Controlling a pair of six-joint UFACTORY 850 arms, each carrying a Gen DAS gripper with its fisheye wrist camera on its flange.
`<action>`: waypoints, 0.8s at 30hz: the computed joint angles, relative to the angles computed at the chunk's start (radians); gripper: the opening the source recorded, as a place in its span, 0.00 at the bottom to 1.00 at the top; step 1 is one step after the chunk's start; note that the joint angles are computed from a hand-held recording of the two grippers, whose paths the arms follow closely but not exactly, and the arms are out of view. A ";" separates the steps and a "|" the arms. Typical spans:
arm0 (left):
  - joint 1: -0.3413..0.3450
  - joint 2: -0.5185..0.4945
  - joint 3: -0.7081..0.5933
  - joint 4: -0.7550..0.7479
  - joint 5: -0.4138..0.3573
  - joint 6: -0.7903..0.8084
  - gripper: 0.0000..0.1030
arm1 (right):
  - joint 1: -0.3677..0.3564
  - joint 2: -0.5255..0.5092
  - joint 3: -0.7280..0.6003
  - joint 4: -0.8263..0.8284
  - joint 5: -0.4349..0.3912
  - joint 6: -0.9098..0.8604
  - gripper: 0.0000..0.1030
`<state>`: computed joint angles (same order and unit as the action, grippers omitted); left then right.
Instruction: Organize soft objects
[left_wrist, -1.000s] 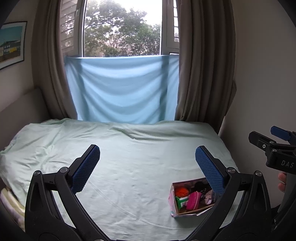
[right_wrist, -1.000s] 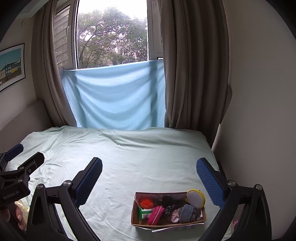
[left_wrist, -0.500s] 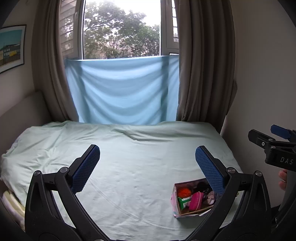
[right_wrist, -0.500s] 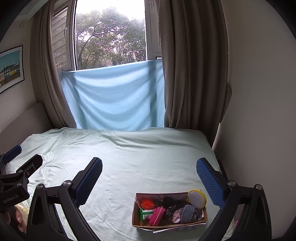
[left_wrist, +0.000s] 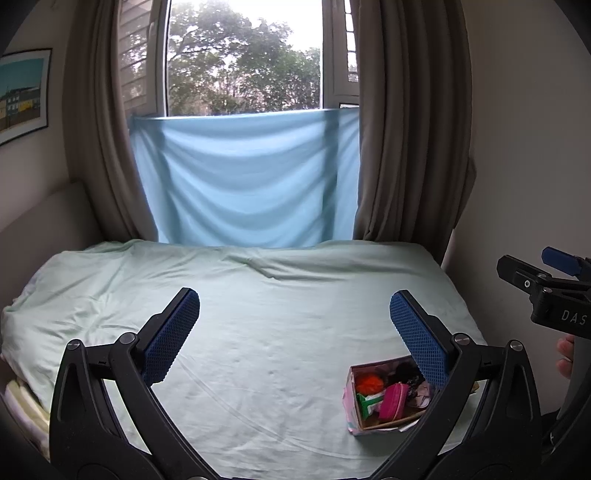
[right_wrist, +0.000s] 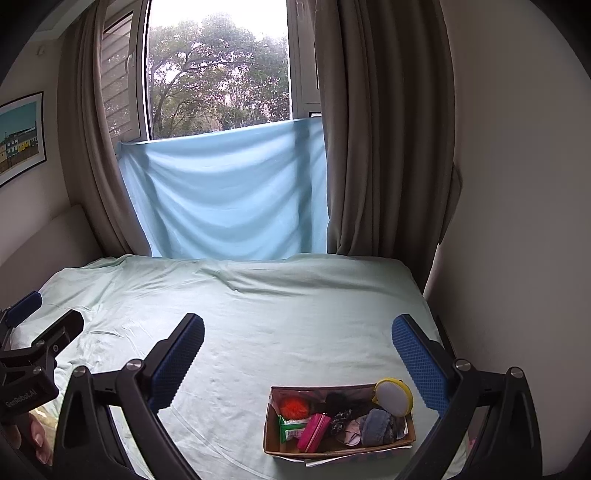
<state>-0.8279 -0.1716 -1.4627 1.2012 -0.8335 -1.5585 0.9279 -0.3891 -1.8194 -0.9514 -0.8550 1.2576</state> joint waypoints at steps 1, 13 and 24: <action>0.000 0.000 0.000 0.000 0.001 0.000 1.00 | 0.000 0.000 0.000 0.000 0.000 0.000 0.98; 0.011 0.008 0.012 0.026 0.013 -0.027 1.00 | -0.012 -0.028 -0.036 0.007 0.000 -0.015 0.98; 0.009 -0.017 -0.010 0.065 -0.034 -0.021 1.00 | -0.013 -0.038 -0.046 0.012 -0.003 -0.019 0.98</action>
<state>-0.8188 -0.1891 -1.4725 1.2664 -0.8673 -1.5793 0.9147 -0.4269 -1.8652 -0.9395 -0.8583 1.2382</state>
